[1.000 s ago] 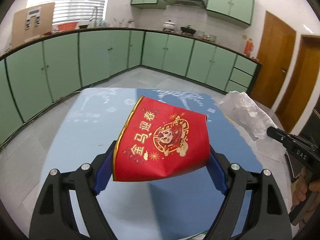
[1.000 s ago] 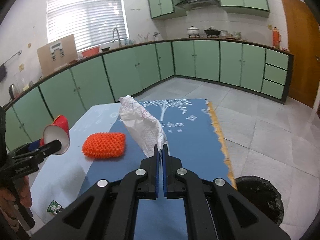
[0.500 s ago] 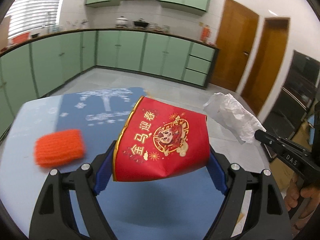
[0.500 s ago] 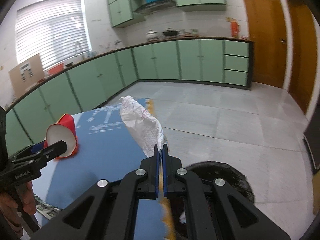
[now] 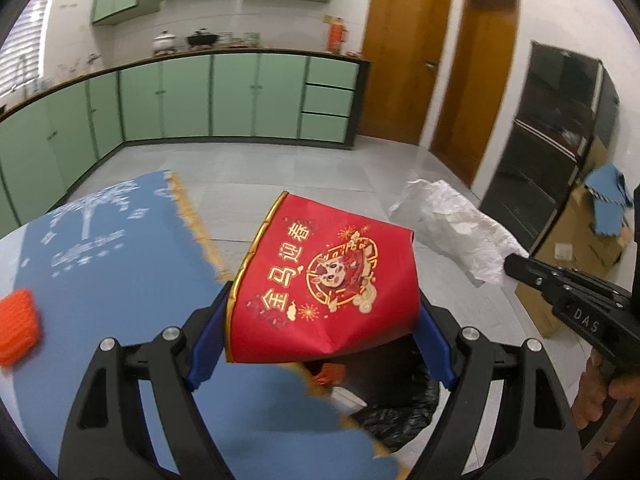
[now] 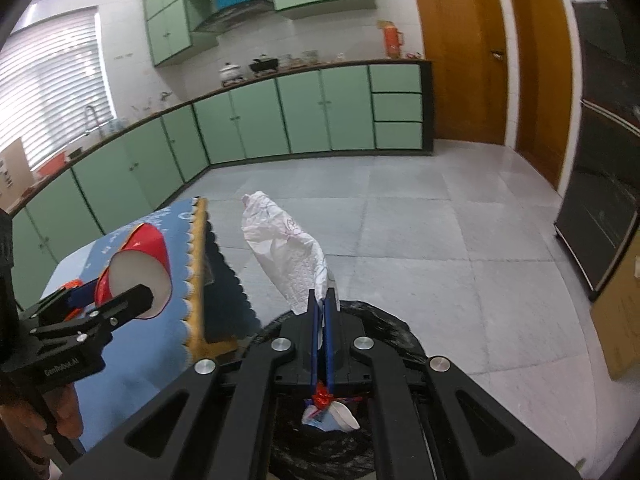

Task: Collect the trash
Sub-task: 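Carry the tissue and red cup to the bin and open both tools, then return to the mat and grasp the crushed green milk carton with the left tool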

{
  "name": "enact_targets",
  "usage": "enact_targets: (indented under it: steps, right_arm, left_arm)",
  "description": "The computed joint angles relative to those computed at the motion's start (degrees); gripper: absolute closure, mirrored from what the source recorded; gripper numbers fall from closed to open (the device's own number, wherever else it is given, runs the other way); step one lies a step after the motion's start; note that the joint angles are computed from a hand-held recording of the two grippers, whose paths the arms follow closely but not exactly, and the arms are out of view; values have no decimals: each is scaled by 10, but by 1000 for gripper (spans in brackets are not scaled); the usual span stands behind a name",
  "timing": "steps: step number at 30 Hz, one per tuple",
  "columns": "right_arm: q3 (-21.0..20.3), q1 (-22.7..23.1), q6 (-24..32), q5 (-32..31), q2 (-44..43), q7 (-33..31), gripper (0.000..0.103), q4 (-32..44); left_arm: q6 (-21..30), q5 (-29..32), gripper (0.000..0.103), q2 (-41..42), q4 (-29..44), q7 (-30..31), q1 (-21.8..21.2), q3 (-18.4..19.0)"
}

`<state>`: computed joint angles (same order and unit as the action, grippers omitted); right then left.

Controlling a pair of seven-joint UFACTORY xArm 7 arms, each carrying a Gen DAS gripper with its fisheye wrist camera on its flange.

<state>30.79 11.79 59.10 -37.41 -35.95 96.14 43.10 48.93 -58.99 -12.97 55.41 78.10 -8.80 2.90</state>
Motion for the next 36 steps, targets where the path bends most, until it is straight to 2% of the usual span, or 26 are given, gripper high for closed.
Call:
enact_targets:
  steps: [10,21,22,23,26,36]
  right_arm:
    - [-18,21,9,59,-62,-6,100,-72]
    - [-35,1,-55,69,-28,-13,98,-89]
    - [-36,-2,-57,69,-19,-14,92,-87]
    - [-40,-4,-60,69,-10,-17,80,-85]
    - [-42,-7,-69,66,3,-14,69,-82]
    - [-22,-5,-50,24,38,1,45,-26]
  left_arm:
    - [-19,30,23,21,-16,-10,-35,-36]
    - [-2,48,21,40,7,-31,-17,-27]
    - [-2,48,21,42,10,-34,-14,-26]
    - [-2,49,21,42,13,-37,-12,-26]
    - [1,51,21,44,22,-47,-3,-22]
    - [13,49,20,34,48,-59,36,7]
